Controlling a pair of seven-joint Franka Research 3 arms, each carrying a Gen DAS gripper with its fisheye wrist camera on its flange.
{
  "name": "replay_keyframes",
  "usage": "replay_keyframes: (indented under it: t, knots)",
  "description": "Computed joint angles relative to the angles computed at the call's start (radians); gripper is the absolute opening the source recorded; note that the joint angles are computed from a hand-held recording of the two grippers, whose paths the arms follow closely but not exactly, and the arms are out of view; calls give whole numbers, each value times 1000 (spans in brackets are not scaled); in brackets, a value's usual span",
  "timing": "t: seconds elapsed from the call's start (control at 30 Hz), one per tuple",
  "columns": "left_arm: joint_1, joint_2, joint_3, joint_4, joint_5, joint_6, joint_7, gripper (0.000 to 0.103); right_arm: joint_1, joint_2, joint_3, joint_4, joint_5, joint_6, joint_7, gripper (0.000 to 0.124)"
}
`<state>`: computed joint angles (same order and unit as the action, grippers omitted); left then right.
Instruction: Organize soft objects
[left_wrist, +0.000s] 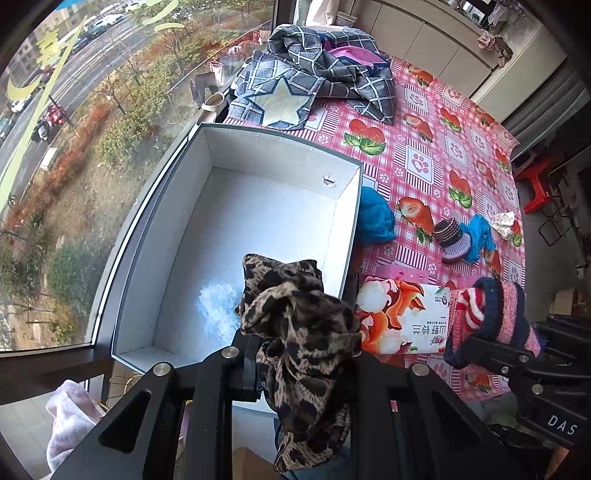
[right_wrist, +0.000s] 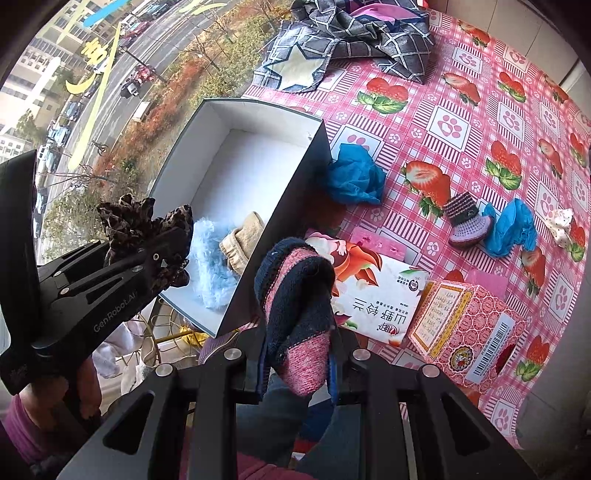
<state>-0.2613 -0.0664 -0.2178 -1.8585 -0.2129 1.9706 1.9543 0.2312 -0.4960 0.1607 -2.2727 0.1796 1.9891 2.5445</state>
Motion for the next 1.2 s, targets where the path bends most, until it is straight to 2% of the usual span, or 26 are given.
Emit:
replay_keyframes:
  t: [0.37,0.77,1.2]
  knots:
    - [18,23,7,6,24,17,-46,23,1,52,-5,43,-24,4,-33,25]
    - [40,48,7,-3,91,48,-104,23,14,177,-29,135,-21,78,-126,25]
    - [50,81,5,7,128,52,-147,23,26,282,-52,209,-13,103,-175,25]
